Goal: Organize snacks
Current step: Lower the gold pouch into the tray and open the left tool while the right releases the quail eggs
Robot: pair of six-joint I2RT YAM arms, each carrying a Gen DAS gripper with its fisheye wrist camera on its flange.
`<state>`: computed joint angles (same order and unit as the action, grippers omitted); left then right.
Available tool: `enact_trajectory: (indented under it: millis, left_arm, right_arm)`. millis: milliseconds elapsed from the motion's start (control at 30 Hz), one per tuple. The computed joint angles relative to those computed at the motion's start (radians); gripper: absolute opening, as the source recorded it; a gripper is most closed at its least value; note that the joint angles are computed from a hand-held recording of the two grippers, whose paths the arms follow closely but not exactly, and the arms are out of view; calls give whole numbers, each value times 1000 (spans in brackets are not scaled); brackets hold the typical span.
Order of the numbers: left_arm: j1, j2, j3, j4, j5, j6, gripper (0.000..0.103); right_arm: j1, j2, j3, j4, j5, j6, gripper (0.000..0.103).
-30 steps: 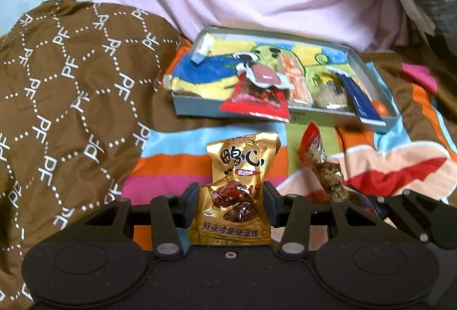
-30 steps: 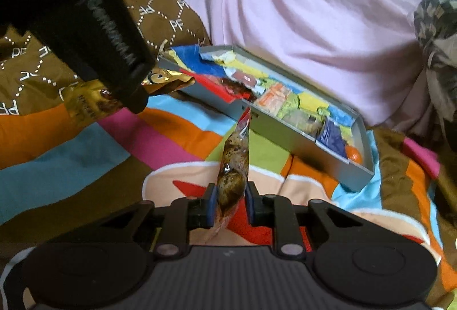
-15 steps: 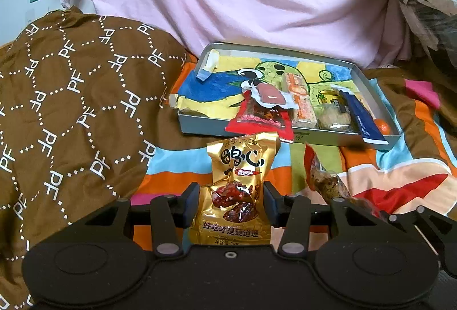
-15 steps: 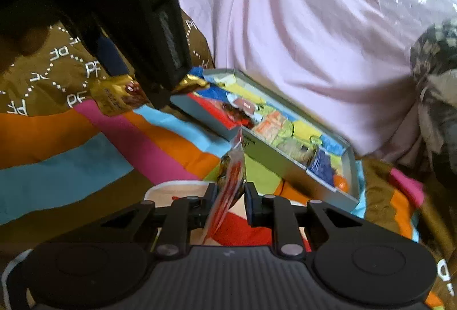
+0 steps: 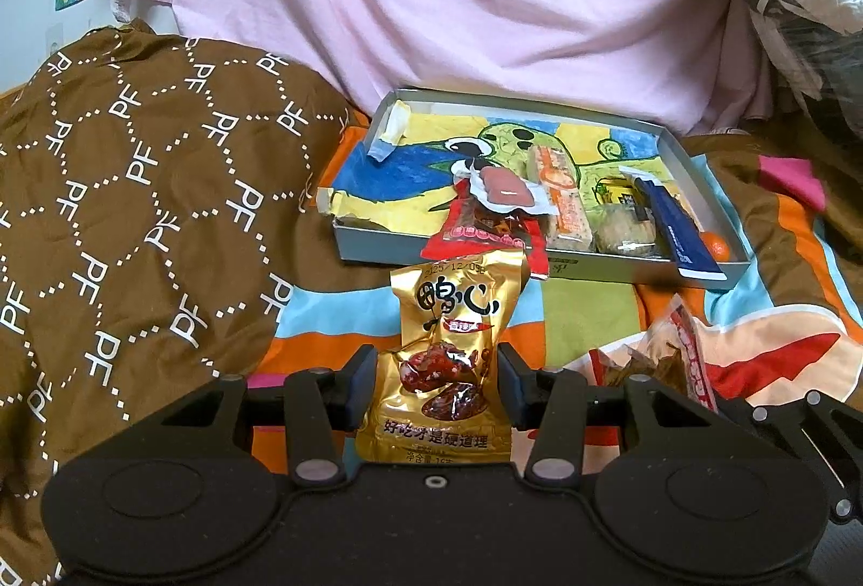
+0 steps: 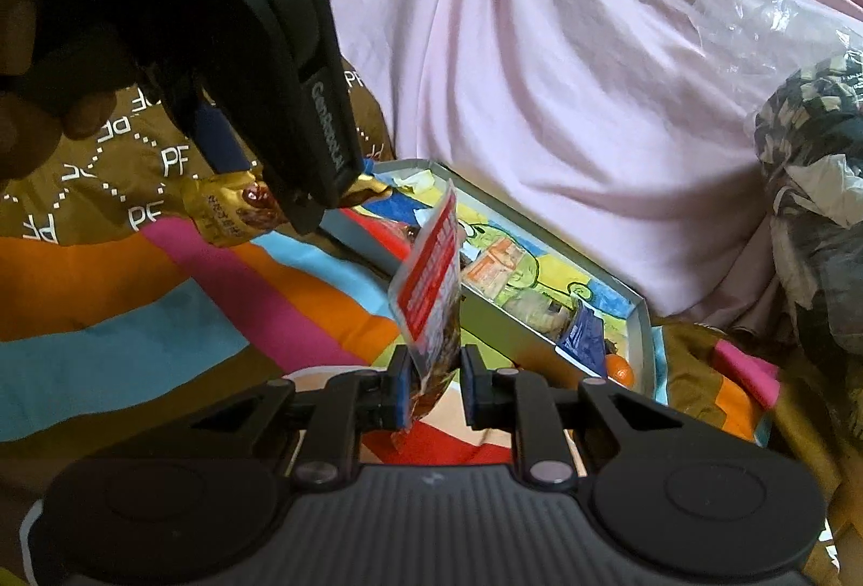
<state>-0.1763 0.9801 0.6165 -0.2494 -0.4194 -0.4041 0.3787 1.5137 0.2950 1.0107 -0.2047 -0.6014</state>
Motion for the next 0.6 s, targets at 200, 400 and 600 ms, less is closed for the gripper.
enact_trajectory:
  millis: [200,400,600]
  left_arm:
    - [12,3,2,12,0,4,49]
    - [51,40,42,55,14,43,49]
    - [142,180,147,142,74,102,49]
  right_arm:
    - [-2,17,-33,121,-4,2,20]
    - [-4,96,-11,290,0,22,20]
    - [-18,115,139,242,-21,167,20]
